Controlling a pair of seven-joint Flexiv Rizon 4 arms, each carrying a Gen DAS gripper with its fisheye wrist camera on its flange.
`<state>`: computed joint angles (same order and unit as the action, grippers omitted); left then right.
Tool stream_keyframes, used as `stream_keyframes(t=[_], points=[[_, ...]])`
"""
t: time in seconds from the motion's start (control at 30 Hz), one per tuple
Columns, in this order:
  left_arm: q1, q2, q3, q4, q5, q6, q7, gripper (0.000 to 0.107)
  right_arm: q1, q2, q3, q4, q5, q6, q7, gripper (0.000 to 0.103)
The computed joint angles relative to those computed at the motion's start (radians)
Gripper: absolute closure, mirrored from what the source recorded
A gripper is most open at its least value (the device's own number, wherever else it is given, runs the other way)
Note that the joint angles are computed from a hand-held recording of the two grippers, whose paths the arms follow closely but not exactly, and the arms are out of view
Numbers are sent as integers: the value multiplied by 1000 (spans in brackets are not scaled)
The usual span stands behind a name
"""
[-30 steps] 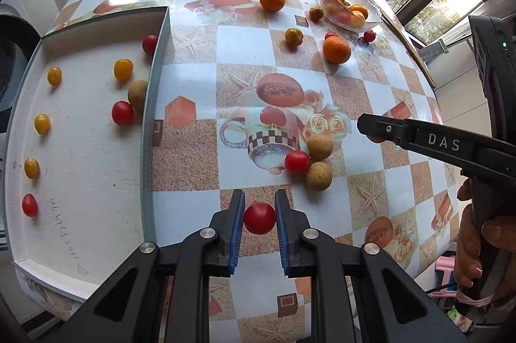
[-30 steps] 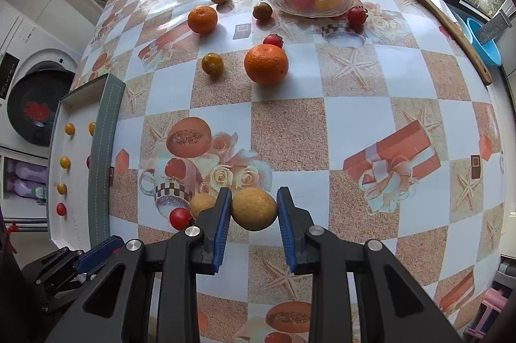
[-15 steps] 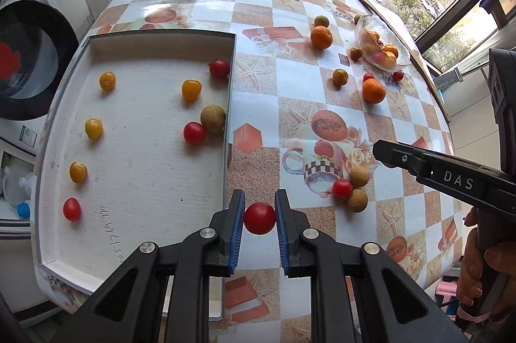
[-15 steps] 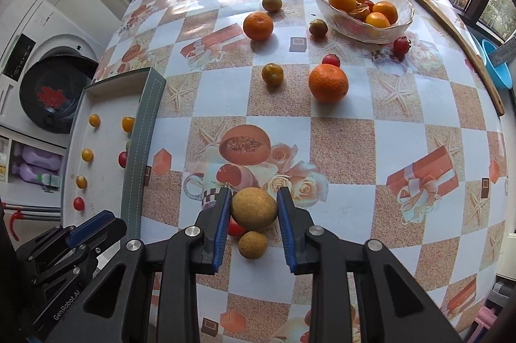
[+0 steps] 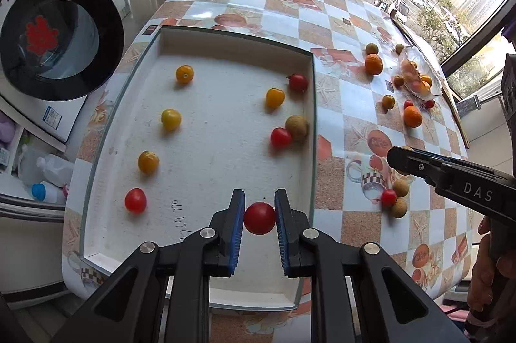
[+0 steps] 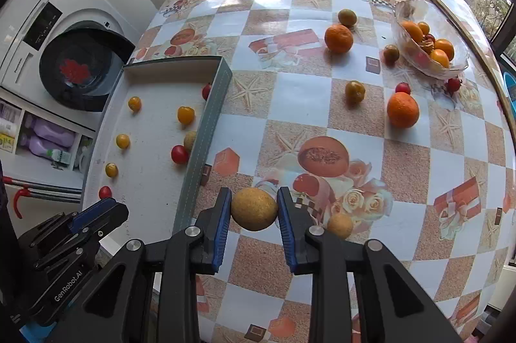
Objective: Organize fruits
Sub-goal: 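Carry the brown fruit and red tomato over the white tray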
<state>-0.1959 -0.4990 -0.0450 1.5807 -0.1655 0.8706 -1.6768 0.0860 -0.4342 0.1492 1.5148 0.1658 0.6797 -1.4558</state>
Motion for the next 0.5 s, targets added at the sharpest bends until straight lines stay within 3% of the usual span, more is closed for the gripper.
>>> stream_keyframes(t=[0.5], points=[[17, -23, 47, 22, 76, -21, -49, 86, 67, -109, 49, -141, 32, -89, -55, 71]])
